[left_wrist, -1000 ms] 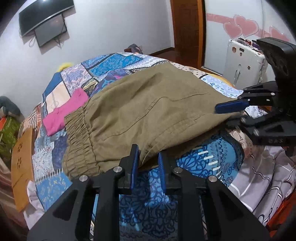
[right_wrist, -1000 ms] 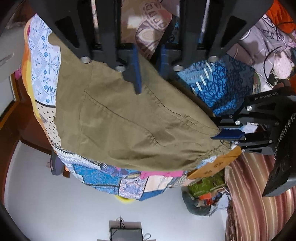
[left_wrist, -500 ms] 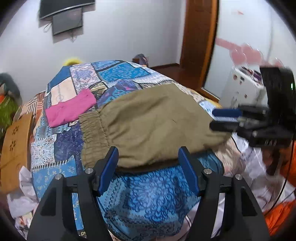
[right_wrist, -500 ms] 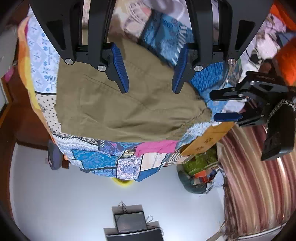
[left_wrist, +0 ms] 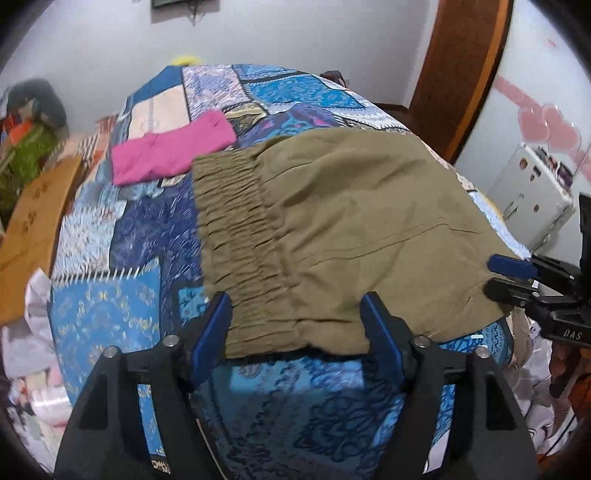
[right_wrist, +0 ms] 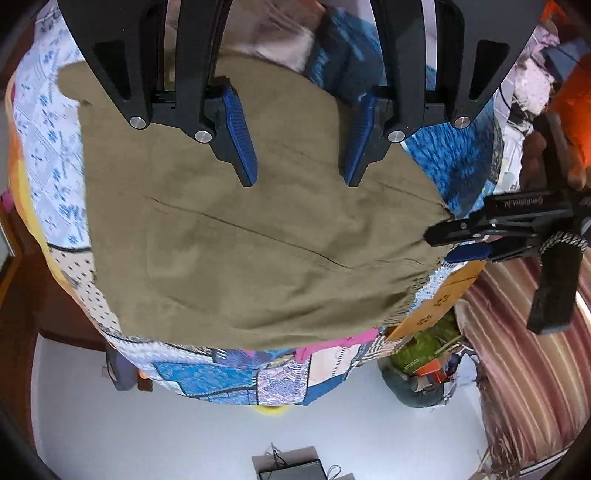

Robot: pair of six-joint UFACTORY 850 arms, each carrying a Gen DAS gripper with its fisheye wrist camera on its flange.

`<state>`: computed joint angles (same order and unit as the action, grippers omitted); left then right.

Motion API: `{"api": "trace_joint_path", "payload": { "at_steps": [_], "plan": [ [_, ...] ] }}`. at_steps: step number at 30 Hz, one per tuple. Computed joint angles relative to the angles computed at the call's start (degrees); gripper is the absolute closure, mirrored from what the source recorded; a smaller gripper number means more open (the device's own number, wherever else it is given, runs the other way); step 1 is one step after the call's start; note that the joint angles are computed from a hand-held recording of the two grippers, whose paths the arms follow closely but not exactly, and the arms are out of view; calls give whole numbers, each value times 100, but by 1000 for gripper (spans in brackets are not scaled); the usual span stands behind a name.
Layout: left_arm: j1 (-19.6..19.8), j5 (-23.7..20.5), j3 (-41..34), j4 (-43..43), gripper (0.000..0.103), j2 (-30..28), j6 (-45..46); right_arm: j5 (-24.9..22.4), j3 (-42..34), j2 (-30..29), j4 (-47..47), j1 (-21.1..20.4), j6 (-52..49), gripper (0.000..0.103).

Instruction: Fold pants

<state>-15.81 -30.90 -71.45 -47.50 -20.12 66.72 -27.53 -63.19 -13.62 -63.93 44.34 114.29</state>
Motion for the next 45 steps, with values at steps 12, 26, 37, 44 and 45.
{"api": "trace_joint_path", "payload": {
  "at_steps": [12, 26, 37, 44, 45],
  "plan": [
    [287, -484, -28, -281, 23, -118, -70, -490, 1285, 978, 565, 217, 835, 65],
    [160, 79, -145, 263, 22, 281, -69, -943, 1272, 1252, 1338, 143, 250, 63],
    [-89, 129, -1644, 1300, 22, -679, -1713, -1190, 695, 1157, 429, -487, -304, 52],
    [-259, 8, -2451, 1929, 22, -1319, -2410, -972, 365, 834, 295, -1069, -871, 50],
    [-273, -29, -2558, 2017, 22, -1410, -2496, -915, 315, 775, 292, -1164, -946, 50]
  ]
}}
